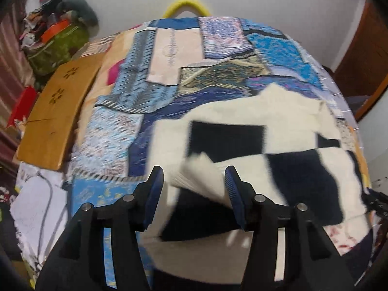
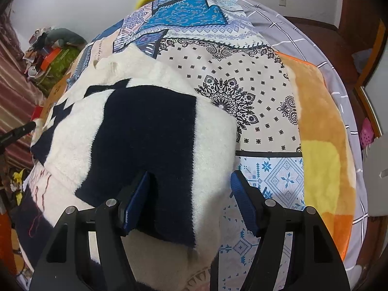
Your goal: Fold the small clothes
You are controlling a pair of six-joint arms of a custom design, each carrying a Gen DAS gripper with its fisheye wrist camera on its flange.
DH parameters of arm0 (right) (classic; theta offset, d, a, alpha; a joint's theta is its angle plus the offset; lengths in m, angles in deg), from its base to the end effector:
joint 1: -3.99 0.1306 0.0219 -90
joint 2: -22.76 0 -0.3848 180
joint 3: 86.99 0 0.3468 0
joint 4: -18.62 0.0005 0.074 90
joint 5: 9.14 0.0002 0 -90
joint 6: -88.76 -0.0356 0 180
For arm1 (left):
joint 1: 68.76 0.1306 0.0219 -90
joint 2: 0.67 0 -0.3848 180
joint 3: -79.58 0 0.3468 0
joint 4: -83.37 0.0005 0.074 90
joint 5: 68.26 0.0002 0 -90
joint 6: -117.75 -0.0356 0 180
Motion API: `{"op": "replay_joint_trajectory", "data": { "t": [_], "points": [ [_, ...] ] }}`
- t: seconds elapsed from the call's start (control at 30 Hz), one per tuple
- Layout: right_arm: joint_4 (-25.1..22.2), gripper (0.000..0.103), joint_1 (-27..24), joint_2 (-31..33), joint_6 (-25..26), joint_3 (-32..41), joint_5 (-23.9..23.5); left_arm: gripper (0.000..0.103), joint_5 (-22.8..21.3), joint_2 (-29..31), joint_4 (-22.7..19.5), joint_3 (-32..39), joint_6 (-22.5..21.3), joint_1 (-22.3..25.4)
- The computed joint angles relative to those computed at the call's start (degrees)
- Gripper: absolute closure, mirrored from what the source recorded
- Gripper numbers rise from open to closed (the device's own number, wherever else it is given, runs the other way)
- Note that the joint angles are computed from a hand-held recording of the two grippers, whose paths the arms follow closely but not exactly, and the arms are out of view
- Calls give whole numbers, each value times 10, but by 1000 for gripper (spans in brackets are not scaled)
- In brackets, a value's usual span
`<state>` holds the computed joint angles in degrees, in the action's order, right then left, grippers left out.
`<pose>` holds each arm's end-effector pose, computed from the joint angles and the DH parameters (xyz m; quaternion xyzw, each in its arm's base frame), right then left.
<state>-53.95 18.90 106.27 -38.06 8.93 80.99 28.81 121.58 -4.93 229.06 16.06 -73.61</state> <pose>0.3591 0.0950 0.4923 0.1839 0.9486 0.1113 0.2322 0.5858 -0.0546 0.5189 0.1543 0.9542 -0.0447 0.2524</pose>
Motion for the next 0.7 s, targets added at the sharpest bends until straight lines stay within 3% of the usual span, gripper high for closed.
{"op": "replay_joint_trajectory", "data": {
  "t": [0.33, 0.5, 0.63, 0.7],
  "points": [
    [-19, 38, -1, 7, -2, 22, 1, 51, 9, 8, -14, 17, 2, 38],
    [-26, 38, 0, 17, 8, 50, 9, 50, 41, 30, -52, 52, 3, 37],
    [-26, 38, 5, 22, 7, 64, 13, 51, 62, 25, -54, 22, 7, 31],
    [-27, 37, 7, 25, 8, 68, 13, 56, 69, 16, -44, -4, 8, 28]
  ]
}}
